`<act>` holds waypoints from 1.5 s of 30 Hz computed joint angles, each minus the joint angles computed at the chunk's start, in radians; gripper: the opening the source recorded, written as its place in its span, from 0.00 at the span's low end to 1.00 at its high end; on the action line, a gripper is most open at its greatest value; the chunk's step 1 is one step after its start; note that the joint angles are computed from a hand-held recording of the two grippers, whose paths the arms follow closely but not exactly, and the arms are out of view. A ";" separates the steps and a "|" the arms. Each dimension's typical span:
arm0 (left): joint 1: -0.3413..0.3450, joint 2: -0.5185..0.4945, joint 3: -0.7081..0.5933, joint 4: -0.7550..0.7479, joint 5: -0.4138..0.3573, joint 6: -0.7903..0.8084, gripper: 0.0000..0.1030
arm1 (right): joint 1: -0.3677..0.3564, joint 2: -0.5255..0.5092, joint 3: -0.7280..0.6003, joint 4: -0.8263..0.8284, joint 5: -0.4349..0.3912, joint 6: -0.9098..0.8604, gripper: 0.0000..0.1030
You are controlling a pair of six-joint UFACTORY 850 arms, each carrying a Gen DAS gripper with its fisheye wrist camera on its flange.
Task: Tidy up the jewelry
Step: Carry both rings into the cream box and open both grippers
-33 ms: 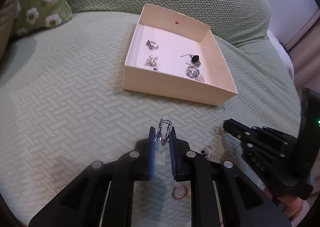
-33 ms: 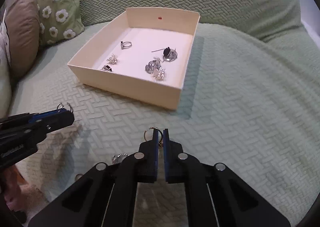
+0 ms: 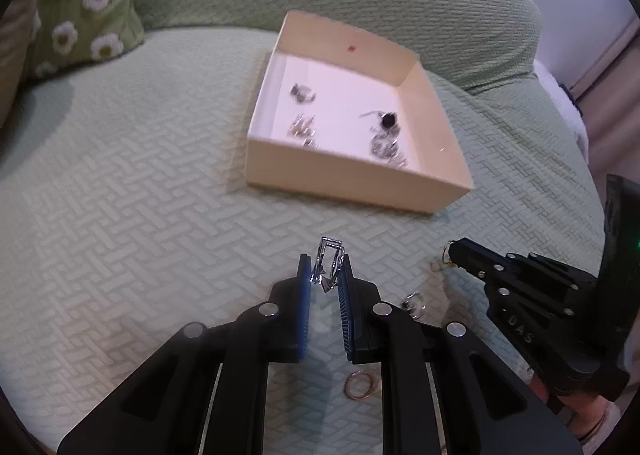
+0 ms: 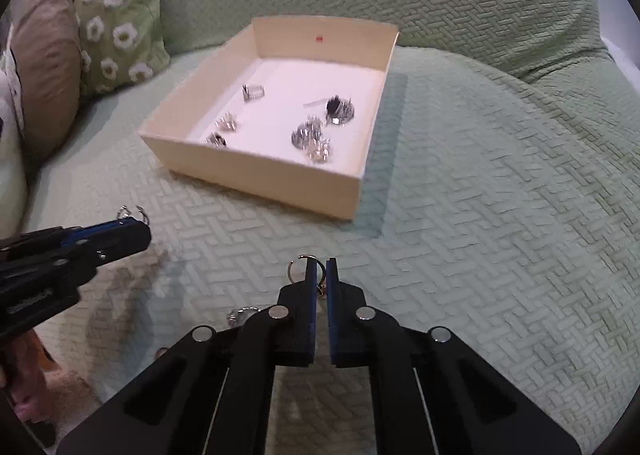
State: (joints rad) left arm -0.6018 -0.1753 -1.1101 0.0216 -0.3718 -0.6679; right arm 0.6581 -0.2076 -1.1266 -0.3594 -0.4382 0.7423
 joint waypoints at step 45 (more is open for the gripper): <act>0.090 -0.607 -0.812 0.156 -0.388 0.167 0.17 | -0.181 -0.482 -0.640 0.406 -0.142 -0.438 0.07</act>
